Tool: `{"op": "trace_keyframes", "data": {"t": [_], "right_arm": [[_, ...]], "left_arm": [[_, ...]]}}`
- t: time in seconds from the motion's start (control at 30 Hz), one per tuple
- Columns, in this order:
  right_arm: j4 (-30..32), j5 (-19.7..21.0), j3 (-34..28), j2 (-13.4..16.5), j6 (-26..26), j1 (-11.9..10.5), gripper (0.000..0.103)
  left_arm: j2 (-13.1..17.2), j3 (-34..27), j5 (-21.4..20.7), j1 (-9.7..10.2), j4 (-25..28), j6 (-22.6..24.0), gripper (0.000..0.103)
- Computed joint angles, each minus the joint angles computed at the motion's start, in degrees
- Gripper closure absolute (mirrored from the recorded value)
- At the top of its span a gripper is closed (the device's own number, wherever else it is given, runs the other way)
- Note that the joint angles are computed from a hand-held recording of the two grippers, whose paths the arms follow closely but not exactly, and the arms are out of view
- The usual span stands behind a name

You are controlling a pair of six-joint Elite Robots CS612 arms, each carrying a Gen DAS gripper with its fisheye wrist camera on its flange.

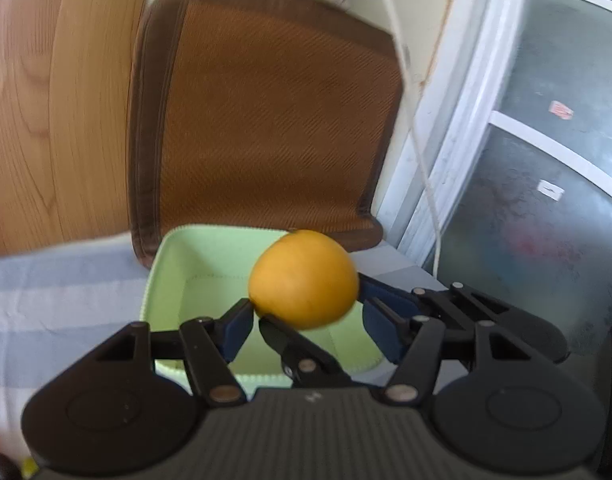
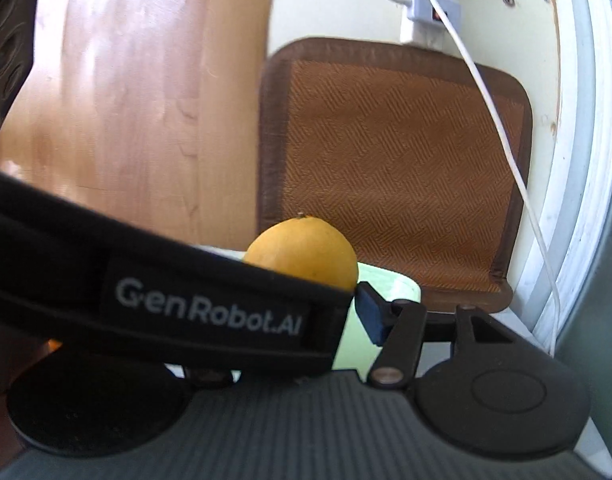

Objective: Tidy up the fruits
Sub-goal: 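Carry the grapefruit into the pale green dish and open the left gripper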

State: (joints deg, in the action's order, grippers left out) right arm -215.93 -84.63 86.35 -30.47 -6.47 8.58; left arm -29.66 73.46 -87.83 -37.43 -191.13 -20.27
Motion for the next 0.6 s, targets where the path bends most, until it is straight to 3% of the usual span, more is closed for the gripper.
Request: {"op": "trace_keyframes", "data": {"t": [0.03,0.07,0.1,0.13,0.37,0.47,0.57,0.6], "right_arm": [[1.0,-0.3,-0.8,0.3,0.2,0.0,0.044],[1.3,-0.7,-0.9,0.5,0.3,0.1,0.054],[2.2,-2.2,-1.4,0.6,0.1,0.4,0.072],[2.9,-2.6,-1.7,0.7,-0.1,0.4,0.074],[4.4,-2.7,-1.5,0.8,-0.7,0.4,0.072],[0.8,-1.7,-0.9,1.2,-0.2,0.2,0.072],[-4.1,-2.1,0.0,1.7,0.3,0.1,0.072],[-5.3,-2.0,0.4,1.6,1.0,0.2,0.072]], "left_arm": [[0.5,-1.0,-0.7,0.23,1.0,-1.0,0.042],[1.0,-1.6,-0.5,0.35,1.6,-1.8,0.043],[1.3,-2.1,-0.1,0.38,2.0,-2.0,0.043],[1.5,-2.5,-0.4,0.48,2.3,-2.2,0.043],[2.0,-2.8,-1.9,0.72,3.8,-2.6,0.040],[0.5,0.4,-1.9,0.67,-0.2,-3.4,0.039],[-2.2,6.1,0.4,-0.03,-7.2,-0.9,0.039],[-3.3,8.4,1.5,-0.39,-9.7,0.5,0.034]]}}
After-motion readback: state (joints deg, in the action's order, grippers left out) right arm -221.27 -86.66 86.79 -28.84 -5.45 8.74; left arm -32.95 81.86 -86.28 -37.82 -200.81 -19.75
